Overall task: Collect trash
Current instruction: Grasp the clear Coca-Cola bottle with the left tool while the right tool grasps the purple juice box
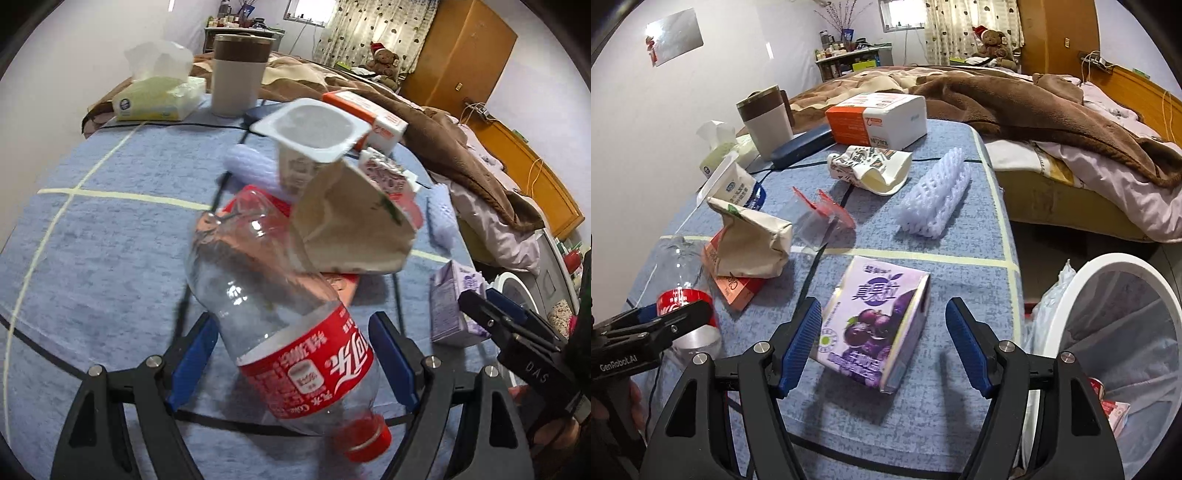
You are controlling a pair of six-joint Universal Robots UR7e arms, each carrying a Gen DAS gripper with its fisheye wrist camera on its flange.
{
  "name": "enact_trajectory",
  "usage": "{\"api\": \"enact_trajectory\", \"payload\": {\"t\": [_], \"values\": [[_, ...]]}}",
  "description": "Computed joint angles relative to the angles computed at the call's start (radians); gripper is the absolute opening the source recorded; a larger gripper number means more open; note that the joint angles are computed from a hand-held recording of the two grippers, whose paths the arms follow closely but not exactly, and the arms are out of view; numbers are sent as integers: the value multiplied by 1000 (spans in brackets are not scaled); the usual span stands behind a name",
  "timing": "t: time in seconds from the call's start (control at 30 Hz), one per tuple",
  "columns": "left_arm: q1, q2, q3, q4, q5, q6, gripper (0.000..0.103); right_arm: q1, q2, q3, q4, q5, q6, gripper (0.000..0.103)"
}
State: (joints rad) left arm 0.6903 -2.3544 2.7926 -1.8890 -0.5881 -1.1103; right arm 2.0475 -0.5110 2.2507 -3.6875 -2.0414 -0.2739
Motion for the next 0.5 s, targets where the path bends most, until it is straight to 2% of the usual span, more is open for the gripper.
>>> {"api": "enact_trajectory", "payload": {"t": [0.13, 0.2, 0.33, 0.5], "values": [[-42, -126, -39, 282, 13, -121, 85, 10, 12, -11, 5, -3, 2, 72], [-58, -184, -51, 381, 18, -183, 85, 16, 20, -20, 21, -17, 16, 72], [-17, -227, -54, 367, 22, -203, 85, 30, 36, -36, 43, -45, 42, 72], [-18, -223, -73, 481, 54, -317, 85, 32, 48, -39, 26, -74, 51, 72]]}}
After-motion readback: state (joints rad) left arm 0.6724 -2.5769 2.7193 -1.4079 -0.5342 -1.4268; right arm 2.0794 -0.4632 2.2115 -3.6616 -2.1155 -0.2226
